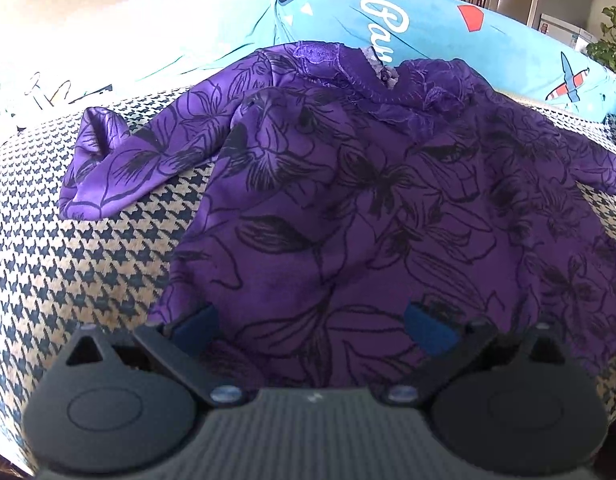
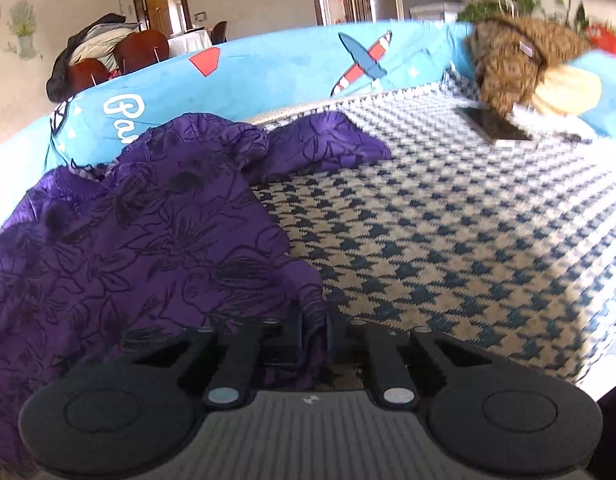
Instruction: Fold clothes
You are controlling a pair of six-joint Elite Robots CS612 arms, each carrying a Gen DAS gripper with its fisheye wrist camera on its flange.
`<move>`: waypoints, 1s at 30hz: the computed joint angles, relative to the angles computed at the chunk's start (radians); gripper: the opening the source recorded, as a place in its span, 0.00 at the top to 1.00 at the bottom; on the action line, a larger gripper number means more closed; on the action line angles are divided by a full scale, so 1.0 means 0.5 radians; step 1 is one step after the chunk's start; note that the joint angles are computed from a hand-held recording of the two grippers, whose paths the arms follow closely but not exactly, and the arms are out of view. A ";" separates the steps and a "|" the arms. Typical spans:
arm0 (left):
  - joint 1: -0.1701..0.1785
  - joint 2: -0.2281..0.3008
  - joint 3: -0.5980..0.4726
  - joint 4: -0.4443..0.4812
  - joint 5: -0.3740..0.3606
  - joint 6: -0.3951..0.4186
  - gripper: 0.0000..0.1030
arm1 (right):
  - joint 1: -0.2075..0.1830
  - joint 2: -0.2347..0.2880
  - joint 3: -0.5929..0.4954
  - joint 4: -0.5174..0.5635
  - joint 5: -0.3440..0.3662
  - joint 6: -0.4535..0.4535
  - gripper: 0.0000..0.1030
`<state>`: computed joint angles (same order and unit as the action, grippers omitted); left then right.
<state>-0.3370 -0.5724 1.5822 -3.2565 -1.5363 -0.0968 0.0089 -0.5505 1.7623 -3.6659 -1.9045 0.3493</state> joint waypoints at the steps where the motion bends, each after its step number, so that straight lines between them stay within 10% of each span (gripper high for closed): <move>1: 0.000 0.000 0.000 0.004 0.001 0.001 0.00 | 0.014 -0.005 0.004 -0.014 -0.069 -0.024 0.90; 9: 0.003 0.000 -0.007 0.081 0.002 0.014 0.00 | 0.065 -0.052 0.058 0.072 -0.428 0.043 0.91; 13: -0.003 0.005 -0.018 0.160 0.028 0.041 0.00 | 0.032 -0.092 0.071 0.296 -0.311 0.200 0.90; 30: -0.003 0.031 -0.045 0.036 0.001 -0.058 0.00 | -0.063 -0.140 0.078 -0.062 0.087 0.016 0.77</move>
